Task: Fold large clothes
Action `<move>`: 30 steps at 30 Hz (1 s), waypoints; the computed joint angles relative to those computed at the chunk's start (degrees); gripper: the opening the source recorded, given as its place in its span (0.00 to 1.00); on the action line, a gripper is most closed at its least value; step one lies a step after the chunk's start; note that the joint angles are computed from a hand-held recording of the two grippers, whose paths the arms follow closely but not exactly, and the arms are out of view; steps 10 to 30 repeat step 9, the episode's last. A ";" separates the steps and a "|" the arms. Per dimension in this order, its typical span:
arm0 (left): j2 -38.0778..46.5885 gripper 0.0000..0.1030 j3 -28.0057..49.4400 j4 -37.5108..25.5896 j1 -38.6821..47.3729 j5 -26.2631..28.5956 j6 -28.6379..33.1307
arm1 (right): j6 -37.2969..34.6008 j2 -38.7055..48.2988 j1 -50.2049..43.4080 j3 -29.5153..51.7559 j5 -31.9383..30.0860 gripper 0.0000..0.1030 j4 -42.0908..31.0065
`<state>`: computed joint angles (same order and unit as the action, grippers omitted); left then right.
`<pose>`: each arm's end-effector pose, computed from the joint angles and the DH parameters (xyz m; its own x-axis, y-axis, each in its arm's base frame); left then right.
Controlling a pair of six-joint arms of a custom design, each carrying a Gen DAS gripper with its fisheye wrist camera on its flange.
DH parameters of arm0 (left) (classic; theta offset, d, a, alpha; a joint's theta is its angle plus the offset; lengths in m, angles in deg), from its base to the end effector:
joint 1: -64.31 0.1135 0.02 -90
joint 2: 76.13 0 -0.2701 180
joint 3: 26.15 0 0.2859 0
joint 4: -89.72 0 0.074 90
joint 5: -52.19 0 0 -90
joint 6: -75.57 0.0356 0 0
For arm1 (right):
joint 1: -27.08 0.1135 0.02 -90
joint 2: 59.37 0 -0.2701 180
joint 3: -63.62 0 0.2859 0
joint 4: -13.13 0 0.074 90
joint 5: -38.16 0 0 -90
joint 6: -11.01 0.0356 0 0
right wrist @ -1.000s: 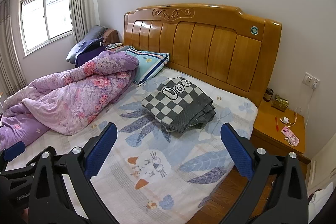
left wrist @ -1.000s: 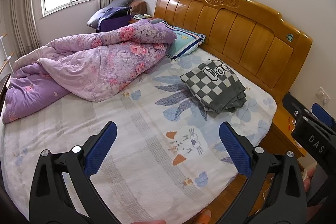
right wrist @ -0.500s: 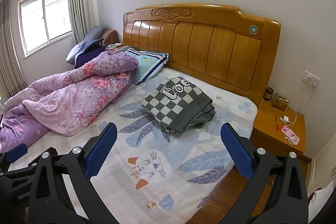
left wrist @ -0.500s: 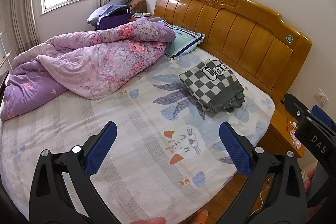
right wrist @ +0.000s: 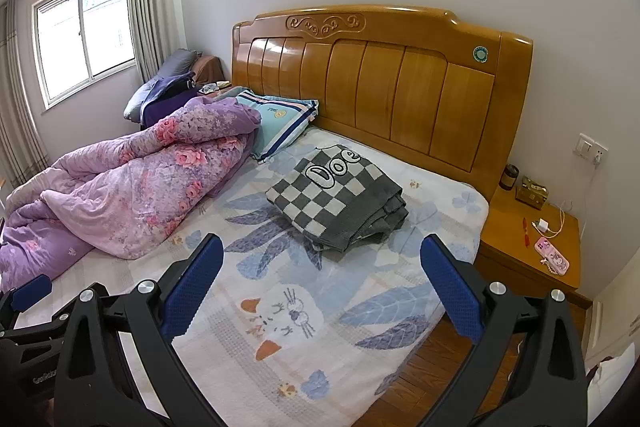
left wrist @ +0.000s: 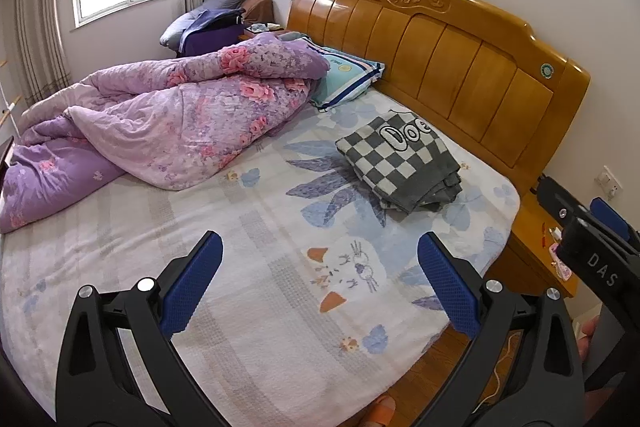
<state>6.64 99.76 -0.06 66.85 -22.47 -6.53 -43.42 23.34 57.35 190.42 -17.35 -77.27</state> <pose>0.2692 0.0025 0.4982 -0.7004 0.1016 -0.7065 0.2372 0.9667 -0.0961 0.2368 0.1149 0.5056 -0.5531 0.2323 -0.8000 0.3001 0.9514 0.0688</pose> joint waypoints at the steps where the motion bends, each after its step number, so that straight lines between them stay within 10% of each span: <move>1: 0.41 0.95 0.40 -0.61 0.11 0.62 0.45 | -0.02 -0.06 -0.03 -0.03 -0.06 0.93 -0.05; 30: 1.21 0.95 0.36 -0.75 -0.67 0.25 0.73 | -0.96 0.80 -1.53 0.57 -1.89 0.93 -0.40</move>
